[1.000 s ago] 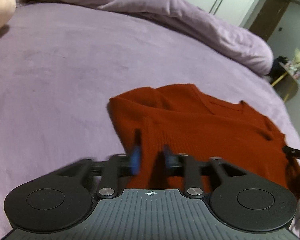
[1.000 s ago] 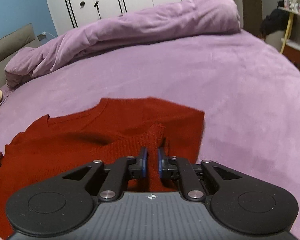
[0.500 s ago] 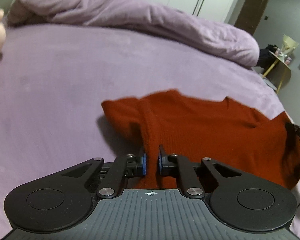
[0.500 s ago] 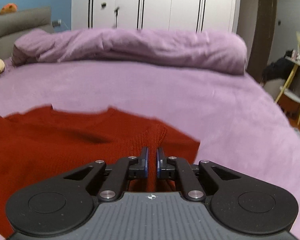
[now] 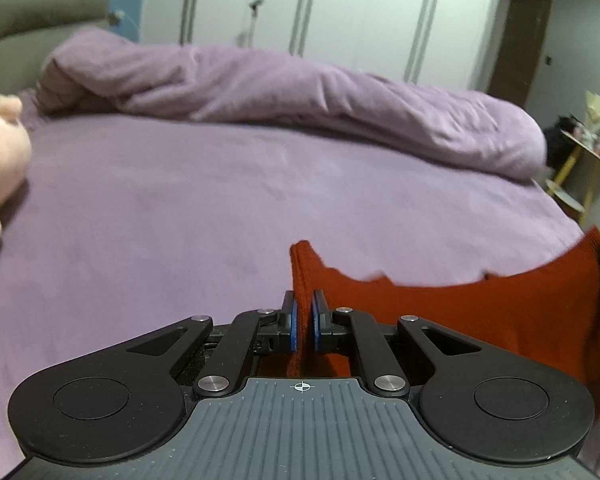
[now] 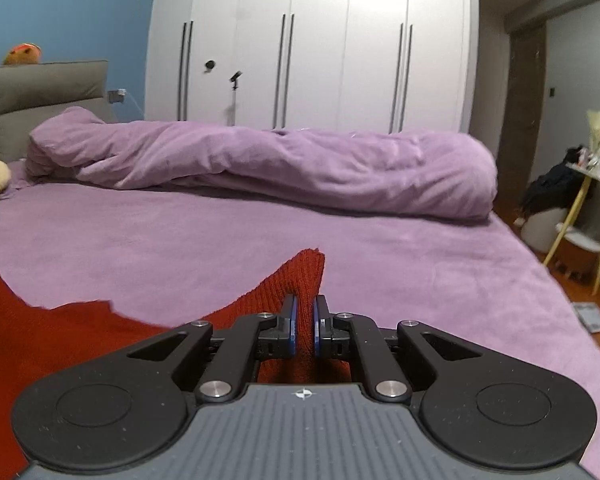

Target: Fold small clothes

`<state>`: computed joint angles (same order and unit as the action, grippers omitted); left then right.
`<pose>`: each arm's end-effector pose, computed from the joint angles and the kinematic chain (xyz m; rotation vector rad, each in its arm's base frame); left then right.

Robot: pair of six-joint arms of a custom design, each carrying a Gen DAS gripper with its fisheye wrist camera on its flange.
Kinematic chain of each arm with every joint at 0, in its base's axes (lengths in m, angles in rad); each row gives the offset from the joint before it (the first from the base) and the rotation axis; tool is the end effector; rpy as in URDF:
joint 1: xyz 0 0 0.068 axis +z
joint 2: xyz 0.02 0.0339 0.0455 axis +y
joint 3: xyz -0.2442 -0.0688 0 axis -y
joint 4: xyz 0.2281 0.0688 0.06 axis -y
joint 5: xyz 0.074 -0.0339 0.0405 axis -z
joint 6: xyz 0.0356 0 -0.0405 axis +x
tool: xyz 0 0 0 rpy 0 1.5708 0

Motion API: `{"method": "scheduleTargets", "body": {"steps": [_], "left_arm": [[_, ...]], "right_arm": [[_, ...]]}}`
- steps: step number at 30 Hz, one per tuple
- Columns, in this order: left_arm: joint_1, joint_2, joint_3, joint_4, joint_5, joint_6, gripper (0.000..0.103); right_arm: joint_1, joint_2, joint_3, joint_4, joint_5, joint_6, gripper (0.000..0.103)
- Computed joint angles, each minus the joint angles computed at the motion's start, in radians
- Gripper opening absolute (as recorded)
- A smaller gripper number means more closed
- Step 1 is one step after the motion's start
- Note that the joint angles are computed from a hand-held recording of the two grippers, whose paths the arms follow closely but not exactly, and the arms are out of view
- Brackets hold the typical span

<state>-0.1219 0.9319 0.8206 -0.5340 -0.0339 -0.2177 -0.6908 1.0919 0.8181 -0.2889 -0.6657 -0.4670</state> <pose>0.1940 -0.0225 0.2779 -0.1250 2.2163 -0.1500 0.1909 -0.1293 0.2719 -0.1532 1.9980 -0.0244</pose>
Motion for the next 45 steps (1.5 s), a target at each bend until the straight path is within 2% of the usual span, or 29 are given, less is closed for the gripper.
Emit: {"method": "scheduleTargets", "body": {"steps": [4,6,7,9,10,11,12,13,15,16,18,20,22,23,24,26,28,29,31,32,34,36,38,39,40,42,43,44,45], "left_arm": [[-0.071,0.177,0.024,0.126,-0.150,-0.009,0.010],[-0.087,0.277,0.043,0.131,-0.162,-0.033,0.012],[-0.101,0.325,0.053,0.121,-0.187,-0.050,0.018],[-0.138,0.343,0.052,0.099,-0.256,-0.099,0.023],[-0.157,0.305,0.016,0.123,-0.267,-0.120,0.030],[-0.172,0.270,-0.015,0.151,-0.263,-0.129,0.048],[-0.192,0.241,-0.043,0.184,-0.256,-0.148,0.056],[-0.226,0.219,-0.074,0.238,-0.252,-0.183,0.063],[-0.269,0.238,-0.101,0.337,-0.227,-0.226,0.071],[-0.293,0.278,-0.097,0.381,-0.213,-0.257,0.077],[-0.320,0.361,-0.091,0.446,-0.192,-0.305,0.077],[-0.344,0.444,-0.087,0.491,-0.217,-0.332,0.077],[-0.363,0.503,-0.100,0.521,-0.299,-0.298,0.075],[-0.358,0.512,-0.115,0.535,-0.319,-0.285,0.070],[-0.331,0.496,-0.151,0.571,-0.301,-0.280,0.069],[-0.253,0.448,-0.211,0.632,-0.203,-0.298,0.062],[-0.210,0.410,-0.247,0.650,-0.138,-0.300,0.058],[-0.200,0.392,-0.255,0.640,-0.125,-0.289,0.056],[-0.192,0.341,-0.272,0.608,-0.117,-0.262,0.057],[-0.192,0.321,-0.279,0.592,-0.126,-0.253,0.060],[-0.194,0.299,-0.272,0.535,-0.195,-0.238,0.070],[-0.172,0.239,-0.297,0.487,-0.203,-0.240,0.070],[-0.128,0.147,-0.321,0.412,-0.166,-0.231,0.064],[-0.119,0.104,-0.324,0.366,-0.171,-0.219,0.065],[-0.135,0.067,-0.308,0.280,-0.240,-0.216,0.071],[-0.162,0.004,-0.293,0.128,-0.383,-0.242,0.071],[-0.139,-0.070,-0.304,0.045,-0.391,-0.265,0.070],[-0.097,-0.142,-0.313,-0.017,-0.346,-0.271,0.070],[-0.048,-0.223,-0.319,-0.093,-0.283,-0.271,0.070]], "right_arm": [[0.106,0.085,-0.009,0.158,0.180,0.088,0.006],[0.153,0.171,0.018,0.181,0.251,0.111,0.006],[0.167,0.210,0.031,0.182,0.269,0.111,0.006],[0.196,0.267,0.041,0.194,0.330,0.124,0.006],[0.204,0.281,0.043,0.194,0.363,0.135,0.007],[0.206,0.280,0.033,0.210,0.391,0.156,0.010],[0.199,0.264,0.010,0.239,0.392,0.188,0.012],[0.188,0.243,-0.017,0.262,0.363,0.229,0.013],[0.188,0.199,-0.054,0.240,0.254,0.341,0.013],[0.192,0.190,-0.066,0.209,0.156,0.379,0.013],[0.220,0.218,-0.078,0.098,-0.130,0.403,0.013],[0.272,0.274,-0.103,0.066,-0.297,0.438,0.013],[0.318,0.332,-0.122,0.099,-0.303,0.467,0.013],[0.320,0.359,-0.110,0.096,-0.267,0.449,0.005],[0.291,0.398,-0.092,0.098,-0.269,0.417,0.000],[0.185,0.495,-0.008,0.043,-0.337,0.314,0.000],[0.094,0.492,0.006,0.097,-0.219,0.264,0.000],[0.027,0.544,0.054,0.085,-0.231,0.232,0.000],[-0.095,0.643,0.156,0.037,-0.277,0.249,0.000],[-0.141,0.650,0.161,0.070,-0.290,0.283,0.000],[-0.186,0.632,0.136,0.146,-0.249,0.333,0.000],[-0.208,0.609,0.107,0.166,-0.224,0.329,0.000],[-0.195,0.535,0.052,0.190,-0.157,0.249,0.000],[-0.177,0.472,-0.001,0.224,-0.094,0.211,0.000],[-0.150,0.426,-0.037,0.252,-0.023,0.182,0.000],[-0.110,0.310,-0.104,0.248,0.106,0.137,0.000],[-0.104,0.248,-0.134,0.216,0.147,0.127,0.000],[-0.107,0.192,-0.154,0.169,0.175,0.113,0.008],[-0.111,0.129,-0.174,0.121,0.215,0.107,0.012]]}}
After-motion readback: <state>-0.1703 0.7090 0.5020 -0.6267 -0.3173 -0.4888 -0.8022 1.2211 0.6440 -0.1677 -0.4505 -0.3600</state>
